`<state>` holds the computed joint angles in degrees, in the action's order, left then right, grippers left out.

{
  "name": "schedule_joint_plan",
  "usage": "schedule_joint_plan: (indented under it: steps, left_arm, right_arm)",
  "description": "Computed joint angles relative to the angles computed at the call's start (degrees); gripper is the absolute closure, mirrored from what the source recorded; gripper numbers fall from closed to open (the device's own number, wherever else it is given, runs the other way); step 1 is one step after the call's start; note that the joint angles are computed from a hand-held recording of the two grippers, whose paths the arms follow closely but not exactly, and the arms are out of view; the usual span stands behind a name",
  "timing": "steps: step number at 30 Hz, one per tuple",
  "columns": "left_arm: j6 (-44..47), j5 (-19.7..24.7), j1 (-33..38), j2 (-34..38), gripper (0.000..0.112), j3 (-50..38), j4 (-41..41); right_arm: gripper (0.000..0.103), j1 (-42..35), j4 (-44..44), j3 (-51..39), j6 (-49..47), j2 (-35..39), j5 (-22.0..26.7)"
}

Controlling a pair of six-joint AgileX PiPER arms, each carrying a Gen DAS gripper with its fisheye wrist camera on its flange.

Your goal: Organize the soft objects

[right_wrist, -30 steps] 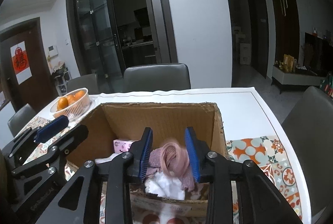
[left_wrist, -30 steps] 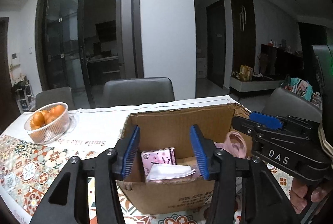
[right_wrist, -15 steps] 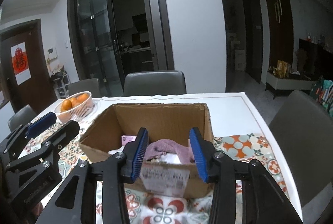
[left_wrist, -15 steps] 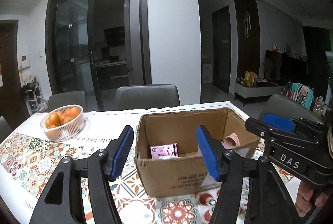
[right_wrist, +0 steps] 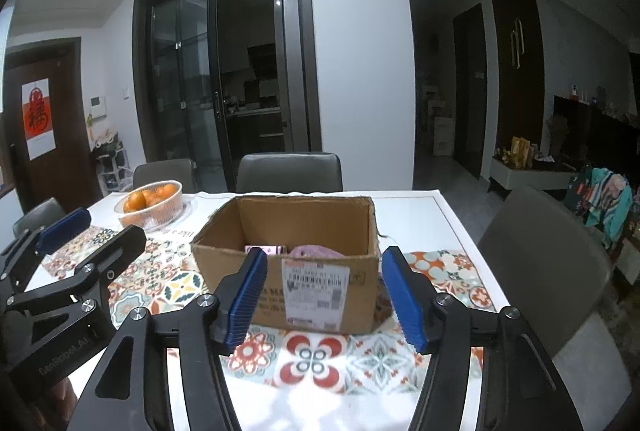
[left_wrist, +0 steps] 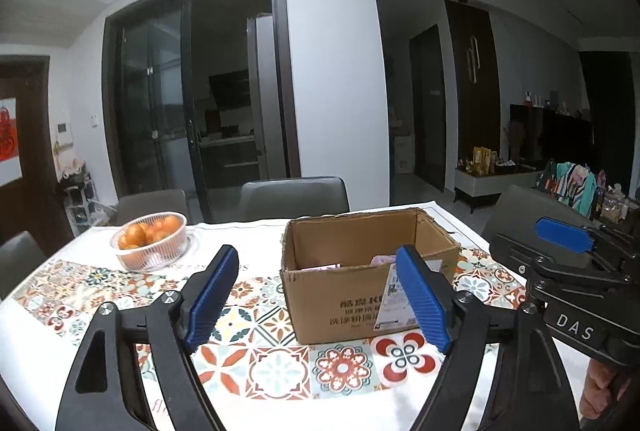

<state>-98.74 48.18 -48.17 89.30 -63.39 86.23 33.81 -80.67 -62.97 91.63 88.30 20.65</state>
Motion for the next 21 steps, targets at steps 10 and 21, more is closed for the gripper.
schedule_joint_plan:
  steps: [10,21]
  left_arm:
    - [-1.9,9.3,-9.4,-4.6,0.020,5.6,-2.7]
    - [-7.6,17.4,-17.9,-7.5,0.013,11.1,-5.4]
  right_arm:
    - [0.030,9.6,-4.4,11.5,8.4,-10.5,12.9]
    - [0.030,16.2,-0.5,17.5,9.4,-16.0,19.5]
